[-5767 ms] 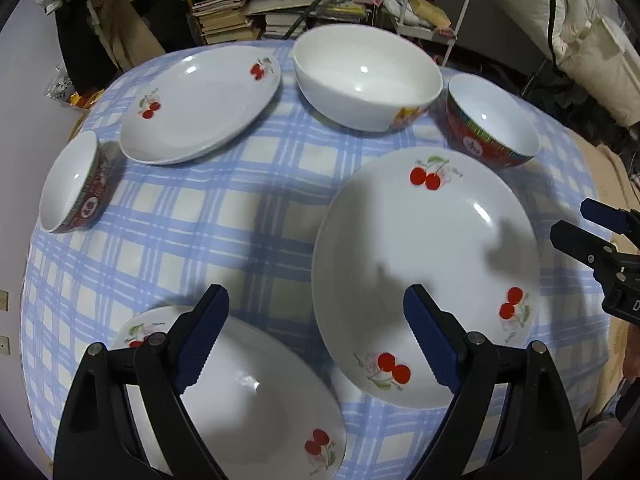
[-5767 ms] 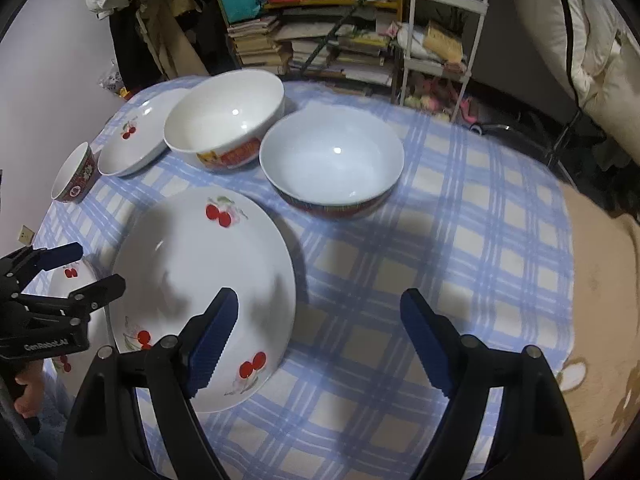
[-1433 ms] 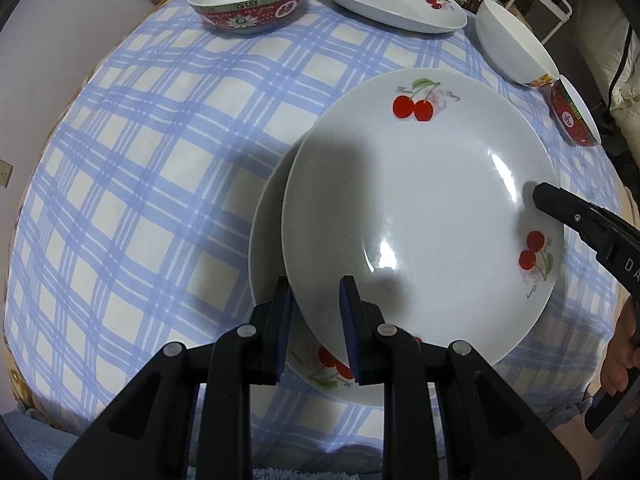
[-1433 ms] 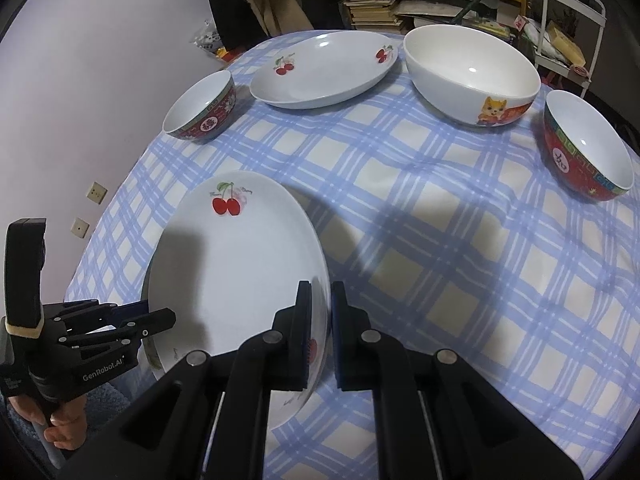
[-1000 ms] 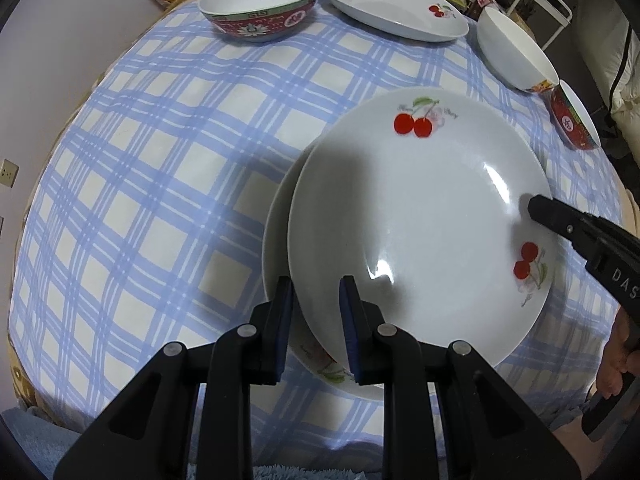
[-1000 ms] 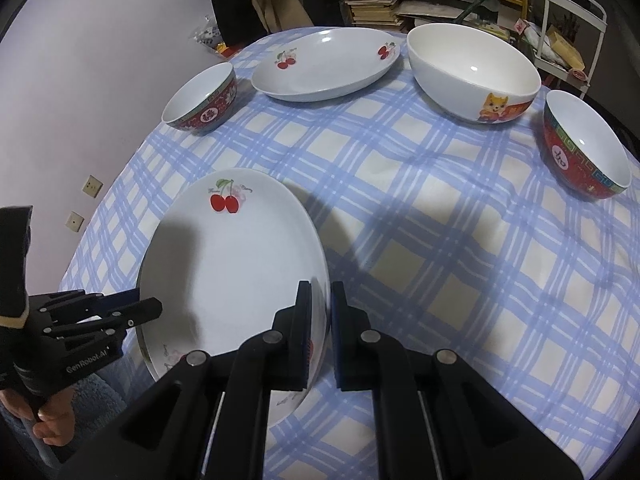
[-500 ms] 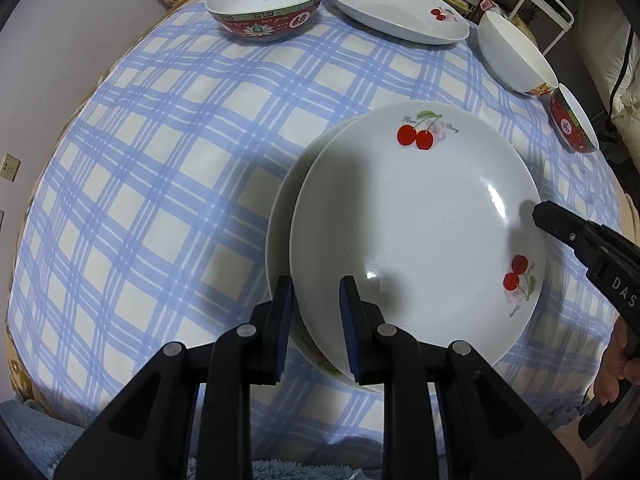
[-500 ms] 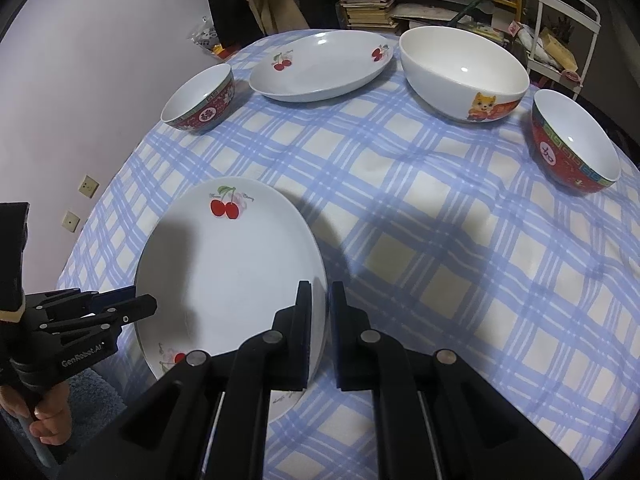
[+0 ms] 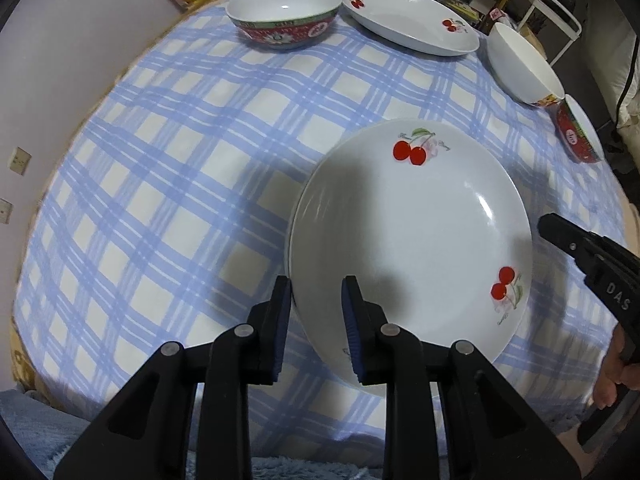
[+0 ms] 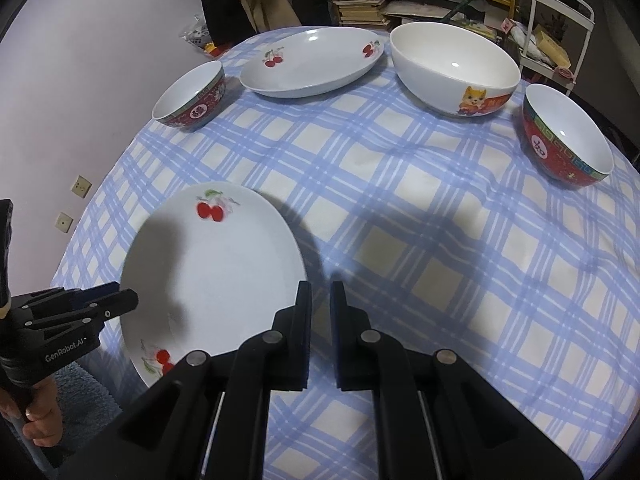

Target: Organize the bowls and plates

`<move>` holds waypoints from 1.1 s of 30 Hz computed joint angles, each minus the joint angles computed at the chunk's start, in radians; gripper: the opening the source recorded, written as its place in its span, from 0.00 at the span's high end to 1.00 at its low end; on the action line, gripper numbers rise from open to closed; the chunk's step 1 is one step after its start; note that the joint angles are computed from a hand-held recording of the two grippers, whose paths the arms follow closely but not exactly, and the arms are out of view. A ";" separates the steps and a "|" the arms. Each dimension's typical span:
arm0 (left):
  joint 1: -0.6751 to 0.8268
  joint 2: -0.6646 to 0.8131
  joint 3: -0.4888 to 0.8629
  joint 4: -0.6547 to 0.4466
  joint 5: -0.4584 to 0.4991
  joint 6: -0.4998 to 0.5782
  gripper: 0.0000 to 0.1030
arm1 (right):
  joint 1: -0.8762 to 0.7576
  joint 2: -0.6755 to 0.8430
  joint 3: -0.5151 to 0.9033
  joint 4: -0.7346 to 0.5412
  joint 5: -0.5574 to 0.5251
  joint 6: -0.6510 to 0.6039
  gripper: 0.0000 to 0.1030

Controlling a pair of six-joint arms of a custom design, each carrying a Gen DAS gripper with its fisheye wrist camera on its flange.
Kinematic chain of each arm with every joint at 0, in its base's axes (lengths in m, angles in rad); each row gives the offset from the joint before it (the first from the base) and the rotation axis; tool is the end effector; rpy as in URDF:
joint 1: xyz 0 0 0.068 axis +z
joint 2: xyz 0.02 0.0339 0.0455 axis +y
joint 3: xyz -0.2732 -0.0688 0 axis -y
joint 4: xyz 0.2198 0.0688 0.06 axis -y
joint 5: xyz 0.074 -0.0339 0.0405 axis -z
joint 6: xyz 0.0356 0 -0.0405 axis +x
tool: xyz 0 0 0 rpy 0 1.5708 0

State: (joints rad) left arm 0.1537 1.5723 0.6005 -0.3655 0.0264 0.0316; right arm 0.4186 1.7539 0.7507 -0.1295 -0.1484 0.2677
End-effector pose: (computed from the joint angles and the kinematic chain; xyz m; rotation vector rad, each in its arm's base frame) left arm 0.2168 0.0326 0.1324 -0.1729 2.9015 -0.0067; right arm 0.2581 0.1206 0.1302 -0.2528 2.7398 0.3986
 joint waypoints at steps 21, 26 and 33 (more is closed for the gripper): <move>-0.104 -0.051 0.086 0.045 -0.118 -0.024 0.40 | -0.018 0.008 0.089 -0.016 0.050 -0.070 0.87; -0.129 0.015 0.158 0.101 -0.153 -0.082 0.30 | -0.022 0.044 0.175 -0.019 0.059 -0.116 0.61; -0.116 0.175 0.316 0.074 -0.087 -0.208 0.28 | -0.082 0.190 0.404 -0.059 0.030 -0.180 0.39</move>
State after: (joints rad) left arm 0.0374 1.7471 0.9163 -0.2915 -0.0609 -0.1762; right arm 0.3364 1.9439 1.1543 -0.1885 -0.1181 0.0879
